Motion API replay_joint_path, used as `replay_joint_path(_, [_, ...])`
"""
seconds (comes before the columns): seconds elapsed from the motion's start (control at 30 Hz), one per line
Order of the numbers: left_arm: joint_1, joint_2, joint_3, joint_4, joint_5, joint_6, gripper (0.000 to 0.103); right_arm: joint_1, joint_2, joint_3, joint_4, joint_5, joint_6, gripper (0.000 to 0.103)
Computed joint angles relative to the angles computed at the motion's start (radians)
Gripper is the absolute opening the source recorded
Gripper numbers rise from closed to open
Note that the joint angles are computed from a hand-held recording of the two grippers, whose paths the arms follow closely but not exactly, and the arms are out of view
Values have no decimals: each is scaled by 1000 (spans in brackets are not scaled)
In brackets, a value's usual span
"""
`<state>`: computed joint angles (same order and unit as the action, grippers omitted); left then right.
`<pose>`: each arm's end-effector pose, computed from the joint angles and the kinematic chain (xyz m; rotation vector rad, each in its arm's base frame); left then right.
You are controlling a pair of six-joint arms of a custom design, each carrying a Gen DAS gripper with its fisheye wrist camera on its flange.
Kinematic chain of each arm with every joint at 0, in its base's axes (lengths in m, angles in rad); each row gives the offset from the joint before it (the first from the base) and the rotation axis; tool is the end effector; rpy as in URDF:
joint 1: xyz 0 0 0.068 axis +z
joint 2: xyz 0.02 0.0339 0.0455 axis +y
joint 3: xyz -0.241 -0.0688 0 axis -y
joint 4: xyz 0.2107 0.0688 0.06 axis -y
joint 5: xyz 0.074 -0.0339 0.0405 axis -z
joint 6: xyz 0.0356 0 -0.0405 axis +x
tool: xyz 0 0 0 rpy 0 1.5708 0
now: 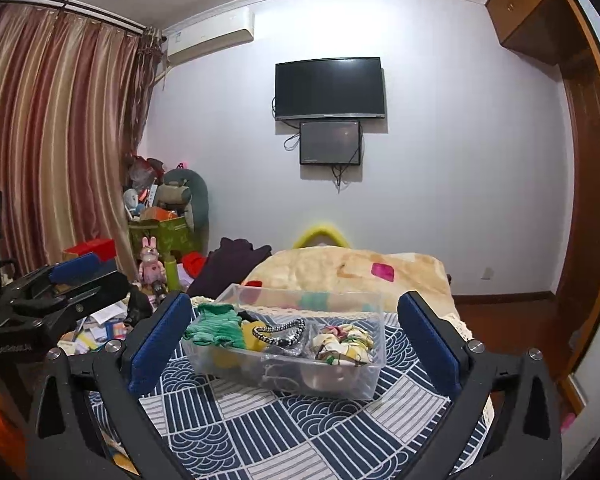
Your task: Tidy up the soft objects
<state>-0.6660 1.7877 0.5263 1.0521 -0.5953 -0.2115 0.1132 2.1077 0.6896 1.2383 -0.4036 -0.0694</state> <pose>0.2438 -0.1662 0.1449 -0.0284 1.7448 -0.1124 0.3359 0.0523 0.1024 -0.4510 1.6925 0.3847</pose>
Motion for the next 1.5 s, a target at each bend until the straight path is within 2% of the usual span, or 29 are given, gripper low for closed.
replay_joint_path(0.57, [-30,46,8,23,-43,1,103,-15,5,-26,32,0,22,103])
replay_joint_path(1.5, [-38,35,4,16,-47,0,103,-18,-20,-55,44,-2,30,103])
